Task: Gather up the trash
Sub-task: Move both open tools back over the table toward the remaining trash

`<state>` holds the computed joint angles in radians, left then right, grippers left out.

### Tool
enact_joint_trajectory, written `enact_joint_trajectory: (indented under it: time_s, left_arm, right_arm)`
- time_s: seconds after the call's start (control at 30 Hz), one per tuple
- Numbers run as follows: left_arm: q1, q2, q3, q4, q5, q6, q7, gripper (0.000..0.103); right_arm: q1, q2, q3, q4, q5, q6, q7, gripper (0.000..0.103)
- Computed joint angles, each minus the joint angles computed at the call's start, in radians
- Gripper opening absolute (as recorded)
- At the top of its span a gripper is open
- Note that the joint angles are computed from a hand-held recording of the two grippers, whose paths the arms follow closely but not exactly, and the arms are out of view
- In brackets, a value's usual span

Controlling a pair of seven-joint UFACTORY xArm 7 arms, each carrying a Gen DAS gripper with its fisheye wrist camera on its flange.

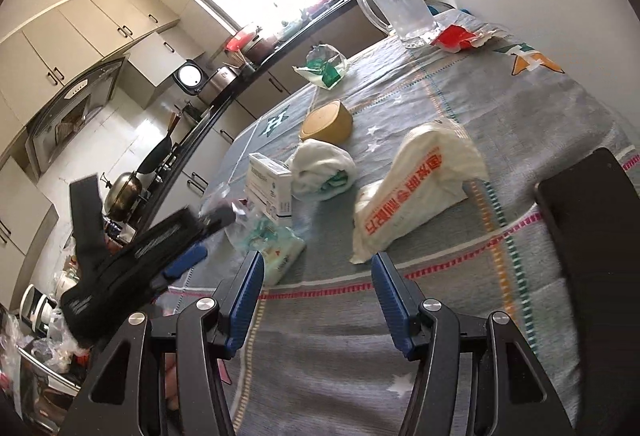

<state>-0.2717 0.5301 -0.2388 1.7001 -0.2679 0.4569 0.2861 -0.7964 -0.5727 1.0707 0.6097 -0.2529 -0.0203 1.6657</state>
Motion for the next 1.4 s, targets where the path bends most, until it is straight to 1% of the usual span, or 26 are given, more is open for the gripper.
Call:
enact_joint_trajectory:
  time_s: [0.03, 0.07, 0.1, 0.17, 0.27, 0.3, 0.33, 0.4, 0.43, 0.57, 0.63, 0.7, 0.73, 0.77, 0.8, 0.83, 0.87, 0.97, 1.03, 1.1, 1.13, 1.17, 1.23, 1.27, 1.3, 1.4]
  left_arm:
    - [-0.031, 0.007, 0.033, 0.004, 0.033, -0.018, -0.039, 0.077]
    - [-0.05, 0.016, 0.053, 0.011, 0.059, -0.033, -0.068, 0.077]
    - [-0.059, 0.033, 0.063, 0.032, 0.081, -0.026, -0.084, 0.077]
    - [-0.067, 0.059, 0.071, 0.071, 0.113, 0.002, -0.102, 0.077]
    - [-0.047, 0.093, 0.053, 0.119, 0.126, 0.034, -0.07, 0.076]
    - [-0.041, 0.101, 0.05, 0.132, 0.127, 0.043, -0.06, 0.068]
    - [-0.032, 0.111, 0.043, 0.148, 0.123, 0.06, -0.046, 0.055]
    - [-0.001, 0.133, 0.017, 0.193, 0.091, 0.122, -0.008, 0.047]
    - [0.004, 0.138, 0.019, 0.205, 0.082, 0.138, 0.001, 0.046]
    - [0.002, 0.135, 0.058, 0.204, 0.092, 0.1, -0.013, 0.046]
    - [0.02, 0.154, 0.052, 0.242, 0.082, 0.142, -0.011, 0.046]
    - [0.046, 0.172, 0.037, 0.283, 0.059, 0.206, 0.015, 0.046]
    - [0.053, 0.171, 0.038, 0.284, 0.053, 0.215, 0.025, 0.047]
    - [0.069, 0.167, 0.03, 0.282, 0.037, 0.221, 0.045, 0.047]
    - [0.077, 0.167, 0.027, 0.285, 0.026, 0.228, 0.057, 0.051]
    - [0.084, 0.165, 0.027, 0.286, 0.015, 0.233, 0.062, 0.057]
    - [0.093, 0.156, 0.024, 0.275, -0.002, 0.228, 0.066, 0.06]
    - [0.112, 0.095, 0.004, 0.177, -0.053, 0.152, 0.107, 0.067]
    - [0.1, 0.062, 0.007, 0.124, -0.058, 0.1, 0.117, 0.079]
    - [0.087, 0.029, -0.002, 0.063, -0.063, 0.015, 0.143, 0.082]
    - [0.057, 0.018, 0.022, 0.042, -0.032, -0.031, 0.123, 0.086]
    - [0.025, 0.016, 0.049, 0.038, 0.004, -0.058, 0.089, 0.087]
    - [0.007, 0.029, 0.052, 0.053, 0.032, -0.073, 0.057, 0.089]
    - [-0.021, 0.041, 0.077, 0.066, 0.065, -0.08, 0.016, 0.09]
    - [-0.077, 0.06, 0.143, 0.093, 0.134, -0.071, -0.066, 0.09]
    - [-0.162, 0.128, 0.252, 0.173, 0.271, -0.057, -0.239, 0.09]
  right_arm:
    - [0.006, 0.005, -0.005, -0.005, -0.002, -0.005, -0.004, 0.062]
    - [0.01, 0.01, -0.008, -0.008, -0.003, -0.007, -0.008, 0.062]
    - [0.017, 0.016, -0.012, -0.011, -0.005, -0.009, -0.013, 0.062]
    - [0.02, 0.024, -0.011, -0.014, -0.007, -0.016, -0.022, 0.062]
    - [0.027, 0.028, -0.011, -0.018, -0.006, -0.017, -0.032, 0.062]
    - [0.028, 0.028, -0.011, -0.021, -0.005, -0.024, -0.034, 0.062]
    - [0.023, 0.028, -0.007, -0.024, -0.004, -0.03, -0.035, 0.062]
    - [0.017, 0.024, -0.001, -0.03, 0.005, -0.042, -0.036, 0.062]
    - [0.013, 0.025, 0.003, -0.033, 0.01, -0.053, -0.038, 0.062]
    - [0.0, 0.031, 0.015, -0.04, 0.033, -0.081, -0.056, 0.063]
    - [-0.002, 0.026, 0.02, -0.038, 0.044, -0.071, -0.07, 0.063]
    - [-0.005, 0.029, 0.023, -0.035, 0.047, -0.072, -0.082, 0.064]
    - [-0.008, 0.031, 0.026, -0.034, 0.049, -0.075, -0.086, 0.064]
    - [-0.01, 0.032, 0.028, -0.035, 0.051, -0.08, -0.091, 0.064]
    - [-0.012, 0.033, 0.03, -0.036, 0.054, -0.084, -0.095, 0.064]
    - [-0.015, 0.033, 0.033, -0.038, 0.059, -0.091, -0.099, 0.064]
    - [-0.017, 0.034, 0.034, -0.04, 0.063, -0.097, -0.104, 0.064]
    - [-0.029, 0.042, 0.041, -0.037, 0.076, -0.103, -0.12, 0.064]
    - [-0.033, 0.041, 0.046, -0.034, 0.082, -0.102, -0.13, 0.064]
    - [-0.035, 0.038, 0.05, -0.036, 0.088, -0.106, -0.136, 0.064]
    - [-0.035, 0.036, 0.051, -0.037, 0.092, -0.108, -0.138, 0.064]
    - [-0.037, 0.035, 0.053, -0.039, 0.096, -0.111, -0.139, 0.064]
    - [-0.04, 0.039, 0.057, -0.041, 0.102, -0.119, -0.143, 0.064]
    - [-0.04, 0.038, 0.059, -0.042, 0.106, -0.12, -0.146, 0.064]
    - [-0.042, 0.039, 0.061, -0.041, 0.107, -0.12, -0.15, 0.064]
    - [-0.044, 0.036, 0.066, -0.038, 0.111, -0.119, -0.16, 0.064]
